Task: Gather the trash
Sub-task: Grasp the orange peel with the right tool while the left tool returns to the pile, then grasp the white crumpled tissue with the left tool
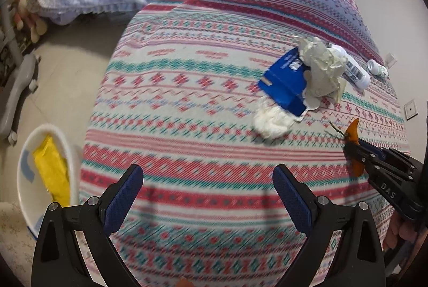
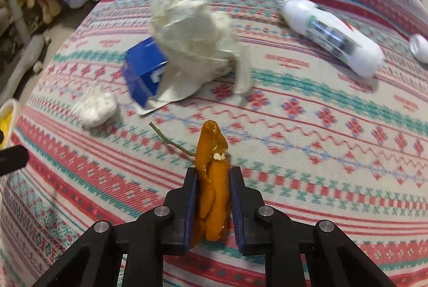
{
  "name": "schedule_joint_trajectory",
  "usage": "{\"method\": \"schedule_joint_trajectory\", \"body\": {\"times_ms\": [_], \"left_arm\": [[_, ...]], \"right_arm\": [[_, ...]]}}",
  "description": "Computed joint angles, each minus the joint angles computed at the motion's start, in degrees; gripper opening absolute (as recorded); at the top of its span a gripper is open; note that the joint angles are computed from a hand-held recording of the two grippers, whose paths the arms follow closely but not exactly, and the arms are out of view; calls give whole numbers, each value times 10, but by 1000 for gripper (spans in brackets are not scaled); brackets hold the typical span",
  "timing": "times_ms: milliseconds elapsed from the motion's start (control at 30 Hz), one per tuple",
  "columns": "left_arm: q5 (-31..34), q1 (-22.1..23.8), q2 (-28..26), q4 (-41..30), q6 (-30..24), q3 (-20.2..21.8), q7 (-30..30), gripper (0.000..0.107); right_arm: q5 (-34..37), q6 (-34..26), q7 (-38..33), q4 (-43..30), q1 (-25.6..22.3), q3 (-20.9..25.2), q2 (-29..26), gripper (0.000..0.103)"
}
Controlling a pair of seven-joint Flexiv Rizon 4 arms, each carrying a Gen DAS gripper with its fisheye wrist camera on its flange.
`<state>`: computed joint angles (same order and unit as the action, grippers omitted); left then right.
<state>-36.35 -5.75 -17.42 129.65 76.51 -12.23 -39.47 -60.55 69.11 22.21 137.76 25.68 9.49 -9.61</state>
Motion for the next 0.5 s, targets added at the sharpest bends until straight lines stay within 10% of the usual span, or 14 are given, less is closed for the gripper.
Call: {"method": "schedule_joint_trajectory", "body": {"times_ms": [267,500], "left_arm": [[-161,30,-15,15,57,-119,138,93],[-266,-3,-37,0,81,-131,229,69]], "right_arm": [[11,18,31,48,-27,5,42,20],[34,25,32,73,-45,17,67,20]]}}
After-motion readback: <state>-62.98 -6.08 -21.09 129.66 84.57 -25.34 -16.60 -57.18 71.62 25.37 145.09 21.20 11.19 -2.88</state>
